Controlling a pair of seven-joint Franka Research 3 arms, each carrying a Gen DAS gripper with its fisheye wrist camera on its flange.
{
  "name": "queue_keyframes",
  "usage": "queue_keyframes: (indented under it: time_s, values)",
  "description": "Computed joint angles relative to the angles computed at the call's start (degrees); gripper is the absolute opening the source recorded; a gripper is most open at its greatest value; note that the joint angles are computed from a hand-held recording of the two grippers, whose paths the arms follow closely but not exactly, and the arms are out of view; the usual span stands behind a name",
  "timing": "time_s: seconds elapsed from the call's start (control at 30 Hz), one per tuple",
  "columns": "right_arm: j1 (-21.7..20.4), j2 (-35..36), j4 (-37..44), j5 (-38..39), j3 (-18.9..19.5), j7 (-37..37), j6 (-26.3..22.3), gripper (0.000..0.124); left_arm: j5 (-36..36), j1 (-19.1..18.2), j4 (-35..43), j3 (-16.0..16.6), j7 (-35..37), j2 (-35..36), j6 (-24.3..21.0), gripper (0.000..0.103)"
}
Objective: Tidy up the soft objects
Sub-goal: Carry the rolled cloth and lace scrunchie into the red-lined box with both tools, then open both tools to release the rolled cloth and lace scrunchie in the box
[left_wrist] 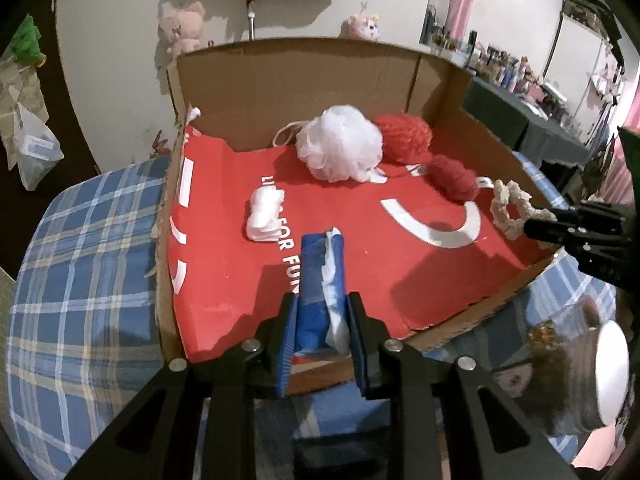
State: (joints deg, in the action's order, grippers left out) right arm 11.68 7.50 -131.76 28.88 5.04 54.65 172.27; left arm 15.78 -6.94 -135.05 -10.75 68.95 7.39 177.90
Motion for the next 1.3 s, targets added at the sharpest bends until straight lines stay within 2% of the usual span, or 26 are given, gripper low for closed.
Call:
queue_keyframes:
  time_s: [0.13,0.23,0.33,0.4,0.47,0.57,0.93,1.3]
  values:
    - [4.8,2.7,2.6,-16.5,-6.3,13.3,-2.9,0.021,0.7,-0.1,2.6,0.4,0.8,1.7,-3.7,0.026]
    - [5.7,4.3,4.4,-23.1,-7.7,18.7,-5.3,0.021,2.1,-0.5,4.7,1.1,0.5,3.2,-5.9,0.026]
    - [5.7,5.9,6.3,-27.1,-8.1,22.0,-7.4,0.021,1.0,0.3,6.4,0.5,1.8,4.5,-7.6,0.026]
    - [5.0,6.8,7.4,-27.7,-7.6,22.6,-8.9,0.021,-1.2,1.4,7.5,-0.9,4.3,5.5,-8.8,0.026]
    - [4.5,7.2,7.9,-28.0,-7.2,22.9,-9.7,0.021,-0.5,0.7,8.5,-0.2,4.0,6.3,-10.1,0.026]
    - [4.4,7.5,8.3,-29.3,-7.1,23.5,-10.4,0.021,-2.8,1.8,9.2,-1.3,6.4,6.9,-11.4,0.027]
    - [4.7,9.2,11.0,-31.2,-7.0,25.0,-13.2,0.022,-1.9,0.4,12.8,-0.5,8.0,9.1,-15.8,0.029]
    - [4.2,10.2,12.7,-30.7,-6.6,24.4,-14.7,0.024,0.7,-1.0,14.9,0.3,6.7,10.1,-17.6,0.049]
